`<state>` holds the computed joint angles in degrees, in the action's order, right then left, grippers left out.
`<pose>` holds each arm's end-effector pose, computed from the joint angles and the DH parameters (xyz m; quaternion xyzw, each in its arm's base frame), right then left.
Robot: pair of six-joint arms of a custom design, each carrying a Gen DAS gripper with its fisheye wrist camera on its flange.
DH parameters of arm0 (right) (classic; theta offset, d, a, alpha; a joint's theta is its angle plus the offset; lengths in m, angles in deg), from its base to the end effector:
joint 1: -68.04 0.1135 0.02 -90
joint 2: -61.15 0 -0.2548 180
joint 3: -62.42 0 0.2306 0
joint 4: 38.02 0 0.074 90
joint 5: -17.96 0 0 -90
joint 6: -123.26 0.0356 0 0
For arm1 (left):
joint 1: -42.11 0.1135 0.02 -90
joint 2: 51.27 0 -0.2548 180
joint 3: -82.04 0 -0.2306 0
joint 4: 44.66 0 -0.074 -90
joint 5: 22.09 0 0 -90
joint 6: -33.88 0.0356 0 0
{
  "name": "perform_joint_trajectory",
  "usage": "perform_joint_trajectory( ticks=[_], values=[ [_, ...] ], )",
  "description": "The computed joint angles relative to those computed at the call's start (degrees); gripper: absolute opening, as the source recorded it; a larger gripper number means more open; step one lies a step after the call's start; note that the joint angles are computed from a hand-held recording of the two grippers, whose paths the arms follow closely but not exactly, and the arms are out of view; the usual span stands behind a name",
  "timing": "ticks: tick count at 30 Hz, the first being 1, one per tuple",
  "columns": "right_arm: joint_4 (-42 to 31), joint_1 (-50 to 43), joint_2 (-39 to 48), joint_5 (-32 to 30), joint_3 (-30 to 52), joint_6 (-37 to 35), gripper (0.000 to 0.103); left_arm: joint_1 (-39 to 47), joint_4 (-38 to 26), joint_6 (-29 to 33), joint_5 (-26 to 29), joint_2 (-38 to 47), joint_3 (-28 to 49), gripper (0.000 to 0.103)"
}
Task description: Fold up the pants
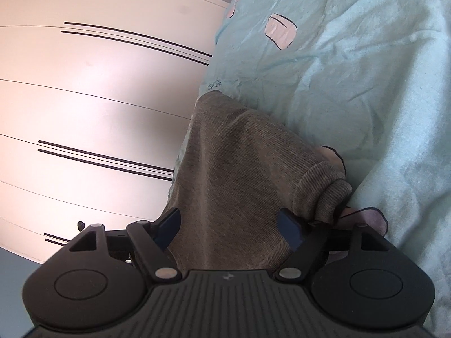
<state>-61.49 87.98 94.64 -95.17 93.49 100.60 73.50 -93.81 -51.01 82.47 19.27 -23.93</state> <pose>0.1211 0.0588 0.1978 0.2363 0.8031 0.4818 0.2590 0.2105 0.1179 0.2902 -0.1623 0.9054 0.0058 0.3922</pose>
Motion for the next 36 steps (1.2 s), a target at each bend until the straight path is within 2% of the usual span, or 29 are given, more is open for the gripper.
perform_joint_trajectory(
  ticks=[3,6,9,11,13,14,15,17,19,20,21,23,24,26,28,29,31,32,33,35,36],
  values=[
    [-3.69,-1.56,-3.44,-0.38,0.88,0.15,0.078,5.76,-11.36,6.85,8.0,-7.88,-3.54,0.096],
    [-6.71,-3.67,-6.16,-1.36,1.42,-0.18,0.078,11.39,-21.59,12.6,13.45,-11.45,-7.31,0.094],
    [-10.45,-3.68,-9.24,0.48,2.71,-0.03,0.081,12.48,-24.85,13.21,14.09,-12.17,-10.68,0.085],
    [-13.08,-2.45,-10.47,2.47,4.14,0.26,0.082,11.56,-24.35,12.3,14.34,-13.38,-11.77,0.08],
    [-15.62,-0.53,-11.24,4.67,5.56,-0.22,0.083,8.22,-23.02,9.99,13.69,-14.04,-12.15,0.061],
    [-16.86,0.41,-11.51,5.77,6.18,-0.38,0.083,7.14,-23.05,9.31,13.71,-13.48,-11.89,0.045],
    [-18.23,1.05,-12.19,6.63,6.52,-0.76,0.083,5.94,-22.97,8.19,13.48,-12.51,-11.53,0.034],
    [-20.44,2.87,-12.97,9.84,7.24,-0.55,0.082,4.71,-22.94,6.31,13.73,-11.68,-10.87,0.023],
    [-21.23,2.85,-12.32,10.8,7.77,-1.18,0.069,2.71,-22.23,4.99,11.01,-14.29,-10.52,0.01],
    [-21.64,2.79,-11.86,10.99,8.18,-1.65,0.056,1.7,-20.92,4.6,9.46,-16.95,-10.84,0.008],
    [-22.41,2.77,-11.25,11.26,8.85,-2.09,0.049,0.64,-18.98,4.25,7.13,-20.22,-11.5,0.001],
    [-22.87,2.75,-11.01,11.33,9.38,-3.21,0.048,-2.05,-14.93,4.48,0.7,-24.54,-13.17,0.001],
    [-23.01,3.25,-10.8,12.09,9.57,-3.65,0.047,-1.19,-13.83,5.95,0.14,-24.54,-13.94,0.001],
    [-23.83,5.78,-9.1,14.99,10.14,-4.8,0.045,2.23,-15.46,6.99,1.05,-20.42,-14.03,0.002],
    [-24.4,6.75,-4.9,15.18,10.53,-5.88,0.036,8.27,-17.12,10.62,2.59,-18.89,-14.89,0.002],
    [-24.7,5.41,-3.46,13.34,10.48,-5.48,0.025,12.46,-18.6,13.13,4.74,-19.35,-15.09,0.011],
    [-25.63,4.15,-3.66,12.37,10.52,-5.76,0.019,24.25,-23.2,21.38,10.63,-20.3,-14.21,0.036],
    [-26.14,4.27,-3.96,12.49,10.85,-6.4,0.018,29.77,-24.77,24.55,12.58,-20.32,-13.38,0.061],
    [-26.11,4.25,-4.64,12.0,10.9,-6.71,0.017,34.51,-25.02,25.86,13.94,-21.01,-13.39,0.08],
    [-23.0,1.37,-6.74,6.86,8.89,-6.33,0.017,46.32,-25.06,29.84,17.69,-18.26,-11.47,0.084],
    [-22.51,1.96,-5.93,7.59,8.76,-5.26,0.017,49.88,-24.74,29.49,18.52,-15.23,-9.6,0.086]
  ],
)
